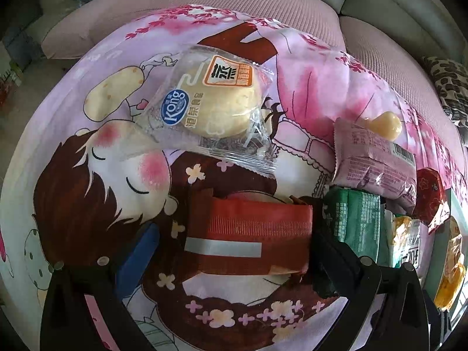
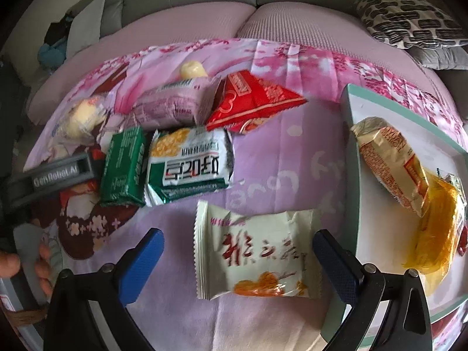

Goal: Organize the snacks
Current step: 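Grasp the red box with the left tool while the right tool reaches the white pastry bag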

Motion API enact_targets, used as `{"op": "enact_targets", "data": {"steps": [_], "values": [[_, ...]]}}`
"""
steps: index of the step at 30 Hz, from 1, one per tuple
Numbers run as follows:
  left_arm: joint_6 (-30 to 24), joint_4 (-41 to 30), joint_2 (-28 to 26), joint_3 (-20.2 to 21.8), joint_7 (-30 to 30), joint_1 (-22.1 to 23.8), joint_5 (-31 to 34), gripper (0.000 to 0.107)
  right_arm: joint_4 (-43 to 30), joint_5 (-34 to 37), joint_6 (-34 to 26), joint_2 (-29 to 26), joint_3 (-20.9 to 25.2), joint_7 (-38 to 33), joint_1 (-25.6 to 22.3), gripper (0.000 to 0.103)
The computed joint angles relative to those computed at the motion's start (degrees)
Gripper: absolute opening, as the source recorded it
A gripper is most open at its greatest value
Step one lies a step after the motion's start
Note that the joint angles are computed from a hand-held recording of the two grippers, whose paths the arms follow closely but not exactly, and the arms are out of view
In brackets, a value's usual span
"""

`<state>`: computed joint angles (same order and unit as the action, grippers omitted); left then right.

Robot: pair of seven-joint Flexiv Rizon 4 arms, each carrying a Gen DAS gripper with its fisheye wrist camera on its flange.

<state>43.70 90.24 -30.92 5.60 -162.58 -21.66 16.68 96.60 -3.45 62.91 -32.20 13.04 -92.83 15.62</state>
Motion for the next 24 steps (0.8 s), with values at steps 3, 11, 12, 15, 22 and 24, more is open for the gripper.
{"op": "enact_targets", "data": {"steps": [3,11,12,15,22,24], "values": [[-0.5,0.0,0.0,-0.1,0.0,0.1,-0.3,0.102,-0.2,0.0,-0.6,-0.2,0.1,-0.3,0.0,0.103],[-0.9,0.3,0.2,0.0,-0.1,0.2,-0.1,0.098,-1.5,3.6,-1.3,-0.6,2.0,-2.1,-1.8,0.103],[-1.5,0.2,0.3,0.0,0.0,0.1,0.0,0.095,-1.9,4.2,-1.5,-0.7,2.3,-2.3,-2.0,0.103],[-0.2,1.0,0.9,-0.1,0.0,0.3,0.3,0.083,-3.1,6.8,-2.3,-0.9,3.5,-3.7,-3.1,0.099],[1.1,1.4,1.4,-0.3,0.4,0.3,0.4,0.068,-2.2,6.6,-0.6,-0.2,2.0,-3.9,-1.7,0.07],[1.9,1.8,1.6,-0.3,0.3,0.4,0.4,0.068,-1.9,6.3,-0.2,-0.1,2.1,-4.2,-1.7,0.065]]}}
